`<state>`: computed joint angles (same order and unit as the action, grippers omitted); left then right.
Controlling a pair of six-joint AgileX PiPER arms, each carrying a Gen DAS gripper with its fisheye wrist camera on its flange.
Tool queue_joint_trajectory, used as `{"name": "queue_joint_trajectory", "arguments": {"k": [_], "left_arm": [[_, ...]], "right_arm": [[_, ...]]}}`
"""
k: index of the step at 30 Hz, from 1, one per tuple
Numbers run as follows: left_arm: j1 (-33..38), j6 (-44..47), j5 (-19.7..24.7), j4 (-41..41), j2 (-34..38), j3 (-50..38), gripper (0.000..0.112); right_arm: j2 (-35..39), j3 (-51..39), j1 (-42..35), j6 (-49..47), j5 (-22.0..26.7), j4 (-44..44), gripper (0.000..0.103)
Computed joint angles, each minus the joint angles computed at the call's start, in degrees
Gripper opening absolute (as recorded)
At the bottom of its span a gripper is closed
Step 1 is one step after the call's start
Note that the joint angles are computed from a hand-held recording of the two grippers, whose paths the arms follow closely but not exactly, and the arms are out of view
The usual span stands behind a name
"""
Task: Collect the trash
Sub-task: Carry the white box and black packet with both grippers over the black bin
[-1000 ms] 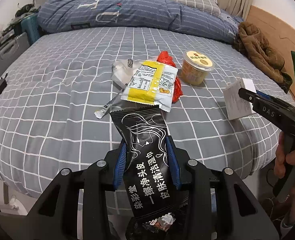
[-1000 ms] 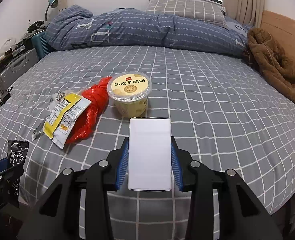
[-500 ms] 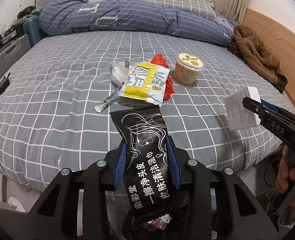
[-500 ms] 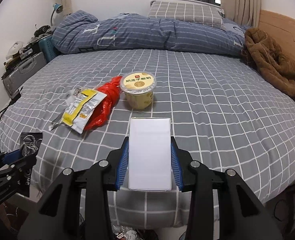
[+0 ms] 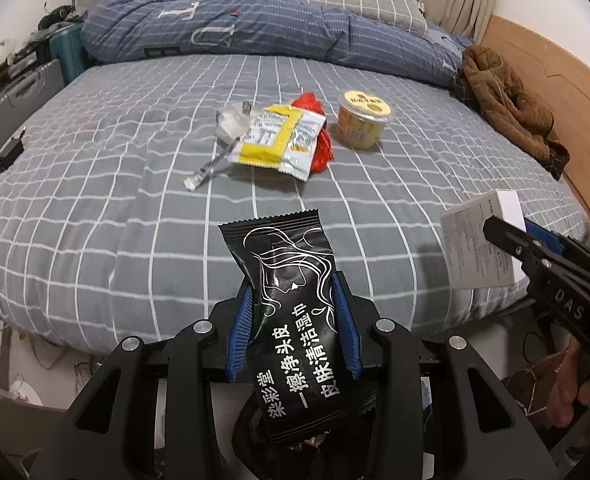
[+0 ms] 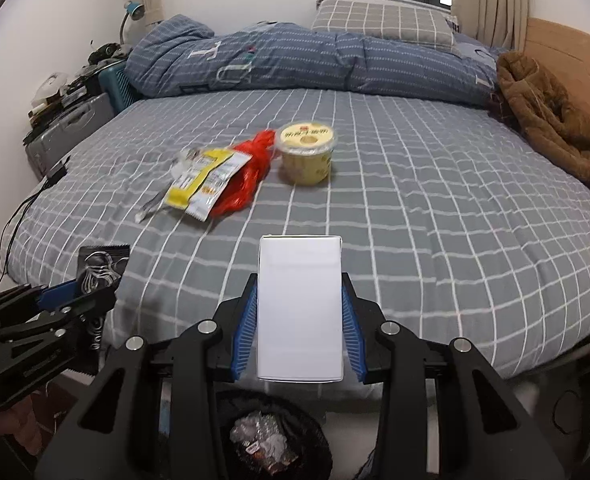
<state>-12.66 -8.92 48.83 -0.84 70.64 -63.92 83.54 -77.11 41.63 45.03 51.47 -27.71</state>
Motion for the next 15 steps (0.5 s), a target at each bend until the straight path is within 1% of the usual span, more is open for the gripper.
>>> {"name": "queue_joint_trajectory", "arguments": {"k": [15], "left_arm": [[-4.1,-5.9,2.6,2.3,-8.9,10.2,0.037]], "right_arm": [[-5.3,8.6,10.3,9.4,3.3,-1.1,0.037]]}}
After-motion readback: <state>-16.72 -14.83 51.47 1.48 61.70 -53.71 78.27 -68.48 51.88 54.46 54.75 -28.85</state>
